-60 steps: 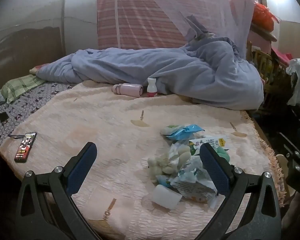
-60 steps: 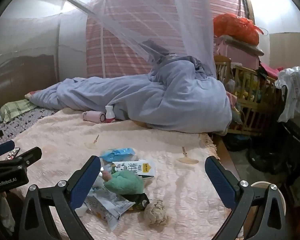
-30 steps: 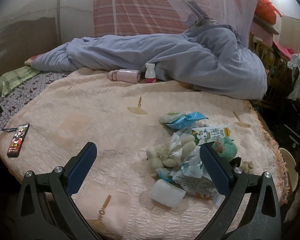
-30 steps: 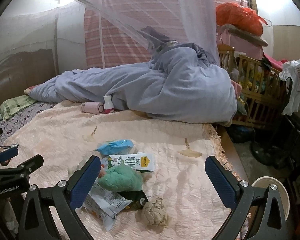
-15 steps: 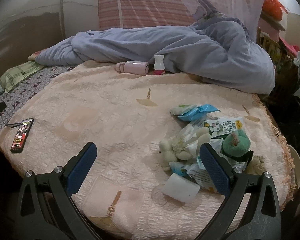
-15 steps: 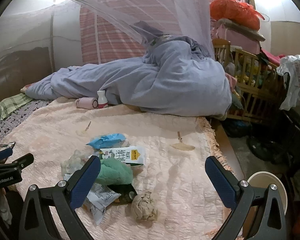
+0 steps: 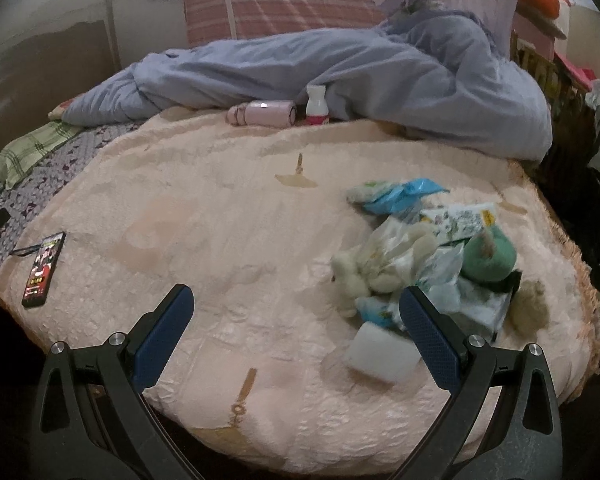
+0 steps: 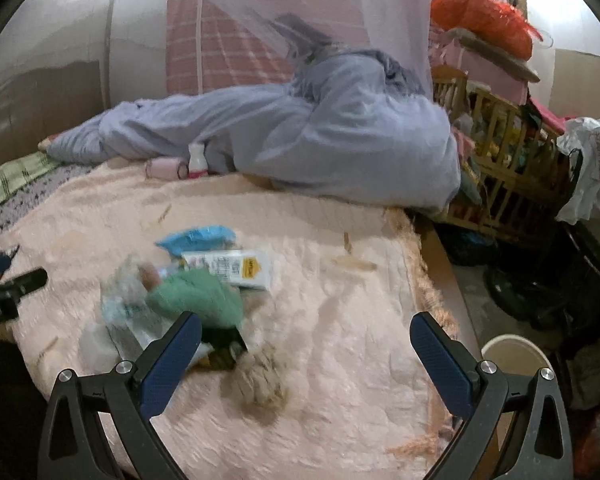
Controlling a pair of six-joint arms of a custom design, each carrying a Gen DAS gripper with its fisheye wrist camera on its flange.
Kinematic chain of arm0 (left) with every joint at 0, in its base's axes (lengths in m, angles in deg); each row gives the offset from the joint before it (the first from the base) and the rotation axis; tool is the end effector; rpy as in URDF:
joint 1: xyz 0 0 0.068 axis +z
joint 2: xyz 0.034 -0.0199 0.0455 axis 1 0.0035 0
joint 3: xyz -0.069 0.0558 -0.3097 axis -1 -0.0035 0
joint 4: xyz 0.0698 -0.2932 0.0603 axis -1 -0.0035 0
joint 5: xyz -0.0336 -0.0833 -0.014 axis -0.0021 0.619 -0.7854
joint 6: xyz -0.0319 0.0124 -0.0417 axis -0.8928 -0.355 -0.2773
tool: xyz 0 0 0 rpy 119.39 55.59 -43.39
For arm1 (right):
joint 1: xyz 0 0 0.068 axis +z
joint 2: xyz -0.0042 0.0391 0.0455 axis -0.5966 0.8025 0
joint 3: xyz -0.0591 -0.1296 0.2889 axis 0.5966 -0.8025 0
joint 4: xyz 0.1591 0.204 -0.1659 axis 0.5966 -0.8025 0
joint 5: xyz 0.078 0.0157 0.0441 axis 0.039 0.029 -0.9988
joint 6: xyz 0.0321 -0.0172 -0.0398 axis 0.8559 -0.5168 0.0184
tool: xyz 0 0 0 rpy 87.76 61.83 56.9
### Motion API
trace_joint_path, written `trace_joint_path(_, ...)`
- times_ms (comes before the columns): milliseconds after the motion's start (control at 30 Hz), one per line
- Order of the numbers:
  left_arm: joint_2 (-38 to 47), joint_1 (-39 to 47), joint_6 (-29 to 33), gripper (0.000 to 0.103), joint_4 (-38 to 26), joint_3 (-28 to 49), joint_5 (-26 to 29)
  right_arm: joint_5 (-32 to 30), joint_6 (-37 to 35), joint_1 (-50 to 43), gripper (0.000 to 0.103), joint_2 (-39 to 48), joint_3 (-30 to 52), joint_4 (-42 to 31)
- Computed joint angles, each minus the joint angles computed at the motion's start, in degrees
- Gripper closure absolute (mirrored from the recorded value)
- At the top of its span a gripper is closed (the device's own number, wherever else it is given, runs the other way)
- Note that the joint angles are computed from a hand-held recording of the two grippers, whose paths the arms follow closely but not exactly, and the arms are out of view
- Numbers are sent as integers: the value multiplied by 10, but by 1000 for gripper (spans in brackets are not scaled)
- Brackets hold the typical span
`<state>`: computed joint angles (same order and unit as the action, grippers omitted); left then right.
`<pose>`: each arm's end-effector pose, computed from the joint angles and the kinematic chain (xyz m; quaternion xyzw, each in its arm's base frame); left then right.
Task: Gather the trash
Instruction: 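Grasp the white sponge with the left gripper while the right grasps the beige cloth ball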
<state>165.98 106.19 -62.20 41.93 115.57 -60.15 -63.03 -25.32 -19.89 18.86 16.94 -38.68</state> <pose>0.2960 0.0850 0.1601 -0.0915 0.9247 0.0388 0.3675 0.3126 0.0910 0.1859 -0.1108 0.8906 0.0285 0.4401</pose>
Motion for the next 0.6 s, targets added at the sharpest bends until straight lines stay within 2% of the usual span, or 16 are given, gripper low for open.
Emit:
trace_joint_path(167,27,5,16,1,-27,5,38,-31,-19,-17,1,28,-25,23)
trace_joint_path(233,40,-2,20,1,-32,7,51,-39,-34,-22,5,41,-26,12)
trace_joint_path(300,64,-15,21,1,-35,13,60,-61,-39,-31,17,63,-14,-5)
trace_joint_path(433,104,-32,15,1,-40,31,77,-111,-25,-41,19,99,5,-11)
trace_joint_path(600,154,-50,18,1,-39,62,84,-124,-25,-33,33,159,48,-20)
